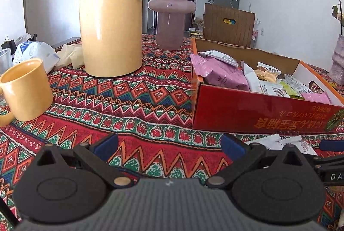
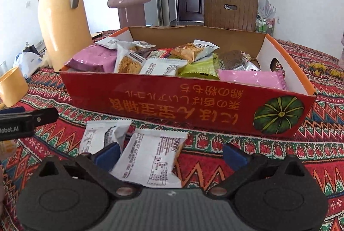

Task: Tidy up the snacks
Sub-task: 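Grasp a white wrapped biscuit with the right gripper and lift it, then grasp another white biscuit with the left gripper while the right gripper holds its biscuit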

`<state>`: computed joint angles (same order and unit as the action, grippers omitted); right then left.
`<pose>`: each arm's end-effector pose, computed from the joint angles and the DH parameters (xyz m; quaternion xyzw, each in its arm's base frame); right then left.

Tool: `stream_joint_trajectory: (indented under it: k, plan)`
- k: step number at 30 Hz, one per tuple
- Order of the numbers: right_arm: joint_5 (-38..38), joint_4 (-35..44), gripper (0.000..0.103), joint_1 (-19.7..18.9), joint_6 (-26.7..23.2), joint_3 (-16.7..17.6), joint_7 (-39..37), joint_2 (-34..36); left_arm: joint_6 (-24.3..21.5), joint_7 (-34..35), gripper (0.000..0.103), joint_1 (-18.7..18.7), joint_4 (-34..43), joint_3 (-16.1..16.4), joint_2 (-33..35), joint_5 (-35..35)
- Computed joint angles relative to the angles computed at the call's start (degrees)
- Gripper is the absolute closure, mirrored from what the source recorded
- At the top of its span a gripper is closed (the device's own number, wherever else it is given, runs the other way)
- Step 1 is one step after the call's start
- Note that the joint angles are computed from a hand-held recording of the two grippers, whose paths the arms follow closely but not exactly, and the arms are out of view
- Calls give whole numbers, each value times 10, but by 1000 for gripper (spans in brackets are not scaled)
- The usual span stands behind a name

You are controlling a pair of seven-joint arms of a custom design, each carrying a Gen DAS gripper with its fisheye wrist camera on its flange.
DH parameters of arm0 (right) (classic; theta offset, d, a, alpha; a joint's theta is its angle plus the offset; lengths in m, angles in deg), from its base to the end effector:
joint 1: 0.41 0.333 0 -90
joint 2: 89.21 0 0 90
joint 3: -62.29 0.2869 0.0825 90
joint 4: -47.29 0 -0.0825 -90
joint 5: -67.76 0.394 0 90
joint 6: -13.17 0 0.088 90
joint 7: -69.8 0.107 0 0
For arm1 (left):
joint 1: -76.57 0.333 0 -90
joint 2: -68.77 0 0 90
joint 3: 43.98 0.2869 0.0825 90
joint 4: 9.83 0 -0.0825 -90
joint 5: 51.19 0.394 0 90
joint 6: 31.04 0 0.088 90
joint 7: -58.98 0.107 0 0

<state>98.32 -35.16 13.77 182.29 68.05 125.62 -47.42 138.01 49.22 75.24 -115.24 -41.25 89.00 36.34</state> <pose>0.7288 0.2092 0.3168 -0.7648 0.5036 -0.1828 0.3578 0.6468 -0.0523 0.3417 -0.7207 0.5178 -0.2898 0.3583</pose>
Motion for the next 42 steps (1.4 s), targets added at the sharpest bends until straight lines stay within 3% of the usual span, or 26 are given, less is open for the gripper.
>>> stream_joint_trajectory:
  k: [6,9,11,13,19,23,28,34,37,42]
  plan:
    - [-12,-16,16,6,26,1,-19,-3,-1,9,0,0,0,0,1,-11]
    - [2,-24,32,-15,35,31,-56,-7,-3,18,0,0,0,0,2,-21]
    - [18,-30,58,-32,38,54,-86,-11,-5,26,0,-1,0,0,3,-29]
    - [35,-34,63,-42,40,68,-106,-14,-7,27,0,-2,-1,1,3,-32]
    - [110,-55,64,-87,72,127,-182,-29,-13,42,0,-3,-1,1,3,-49]
    - [156,-70,64,-111,91,154,-223,-40,-22,94,0,-4,0,-4,5,-89]
    - [208,-86,64,-149,121,193,-283,-49,2,146,0,-7,-3,-10,-2,-117]
    - [243,-84,64,-178,147,218,-315,-45,8,267,0,-13,20,-39,16,-232]
    - [256,-82,64,-196,151,235,-326,-39,-18,349,0,-12,38,-63,35,-321]
    - [277,-70,64,-210,147,248,-336,-24,-66,403,0,-34,76,-65,68,-409]
